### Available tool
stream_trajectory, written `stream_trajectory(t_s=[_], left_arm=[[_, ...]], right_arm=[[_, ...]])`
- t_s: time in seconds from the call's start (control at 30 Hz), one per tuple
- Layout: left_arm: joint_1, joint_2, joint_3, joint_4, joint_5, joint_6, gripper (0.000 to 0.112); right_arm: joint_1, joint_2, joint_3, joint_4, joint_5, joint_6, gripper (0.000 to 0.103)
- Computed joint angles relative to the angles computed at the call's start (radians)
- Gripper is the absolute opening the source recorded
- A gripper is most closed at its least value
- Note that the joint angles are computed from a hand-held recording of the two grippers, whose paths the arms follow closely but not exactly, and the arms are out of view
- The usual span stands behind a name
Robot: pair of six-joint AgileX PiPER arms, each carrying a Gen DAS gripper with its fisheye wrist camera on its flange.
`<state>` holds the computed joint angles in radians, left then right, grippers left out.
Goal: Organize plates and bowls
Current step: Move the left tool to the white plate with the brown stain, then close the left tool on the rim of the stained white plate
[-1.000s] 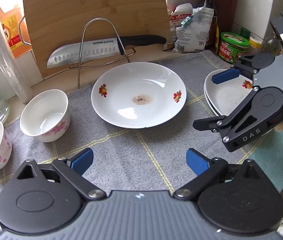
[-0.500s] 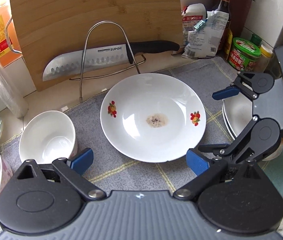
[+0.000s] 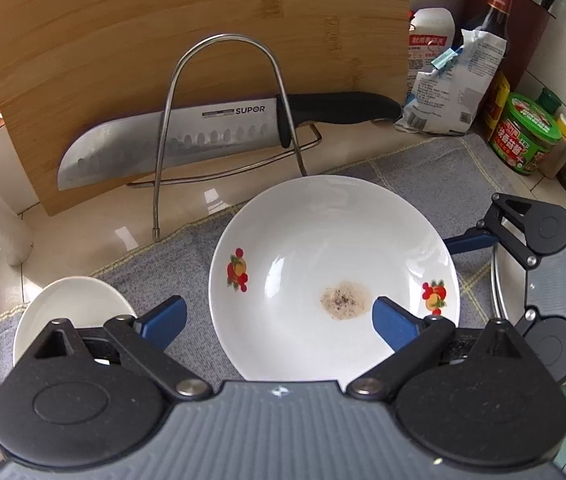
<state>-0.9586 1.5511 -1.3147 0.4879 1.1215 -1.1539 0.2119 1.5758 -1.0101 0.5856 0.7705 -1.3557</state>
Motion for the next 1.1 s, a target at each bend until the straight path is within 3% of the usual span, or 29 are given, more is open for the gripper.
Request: stream_trajectory(t_s=[0.1,0.53,1.1], left_arm=[[0.041,0.008,0.007,-0.009,-0.041,0.028,0.099],[0.198,0.052,0.034,-0.124,-0.213,0.139,0.095],[0.273,0.076,0.052,-0.239,-0.300,0.219,0.077]], right_arm=[[-0.008,0.035,-0.045,-0.012,0.054,0.030,0.103],[-0.001,0.043,-0.051,0.003,0.063,-0.011,0.103],[-0.020,0.040,-0.021,0.093,0.066,-0.135,0.103]])
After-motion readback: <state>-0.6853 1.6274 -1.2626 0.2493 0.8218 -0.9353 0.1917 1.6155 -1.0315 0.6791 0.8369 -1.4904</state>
